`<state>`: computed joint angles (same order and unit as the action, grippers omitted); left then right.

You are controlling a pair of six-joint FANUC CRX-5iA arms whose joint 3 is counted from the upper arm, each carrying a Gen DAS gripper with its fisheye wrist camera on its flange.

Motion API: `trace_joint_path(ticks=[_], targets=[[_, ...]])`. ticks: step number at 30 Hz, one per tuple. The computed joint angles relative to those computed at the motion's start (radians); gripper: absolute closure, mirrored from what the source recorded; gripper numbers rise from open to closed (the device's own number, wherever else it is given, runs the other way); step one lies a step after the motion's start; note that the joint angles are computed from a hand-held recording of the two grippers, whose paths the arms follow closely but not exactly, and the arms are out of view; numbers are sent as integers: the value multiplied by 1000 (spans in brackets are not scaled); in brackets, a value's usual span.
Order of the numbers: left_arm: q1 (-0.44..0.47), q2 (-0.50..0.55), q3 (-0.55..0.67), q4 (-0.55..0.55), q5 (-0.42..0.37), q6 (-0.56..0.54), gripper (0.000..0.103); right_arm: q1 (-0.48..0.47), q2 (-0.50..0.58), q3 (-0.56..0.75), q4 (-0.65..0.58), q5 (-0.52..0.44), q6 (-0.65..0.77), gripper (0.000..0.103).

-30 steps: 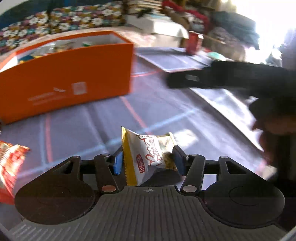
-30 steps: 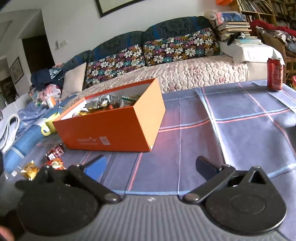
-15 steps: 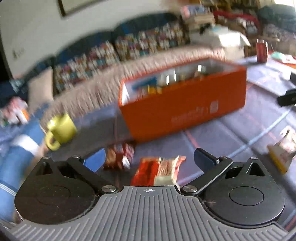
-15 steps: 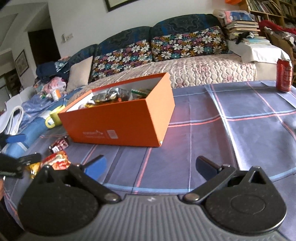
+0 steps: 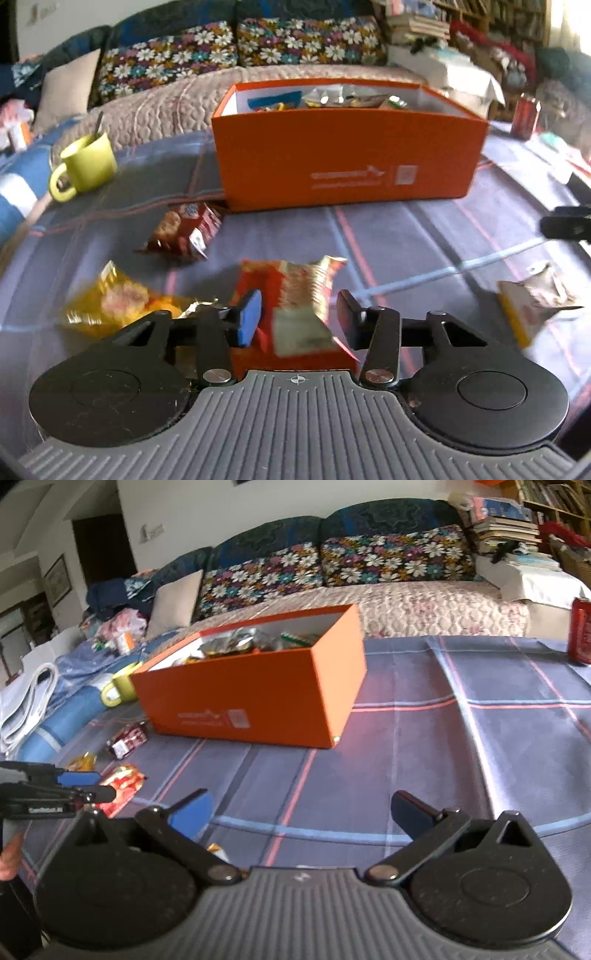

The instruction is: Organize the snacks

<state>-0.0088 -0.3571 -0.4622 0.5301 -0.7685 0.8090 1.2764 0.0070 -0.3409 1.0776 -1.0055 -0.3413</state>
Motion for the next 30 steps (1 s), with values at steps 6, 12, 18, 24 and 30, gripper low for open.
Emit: trace_joint_path(ticks=[6,12,18,24,30], targets=[[-40,-43,-26,-55,34,34,60,-12,26,18,-51,126,133,0],[-8,-64,-49,-6,23,13,47,51,65,83,-168,157,221,1],[7,-49,-34,23,52,16,31,78,119,119,-83,74,211,0],[-38,38,50,-70,74,131,35,53,116,101,-87,111,117,0],[-74,76,77,-137,60,149,38,77,143,107,-60,57,207,1]])
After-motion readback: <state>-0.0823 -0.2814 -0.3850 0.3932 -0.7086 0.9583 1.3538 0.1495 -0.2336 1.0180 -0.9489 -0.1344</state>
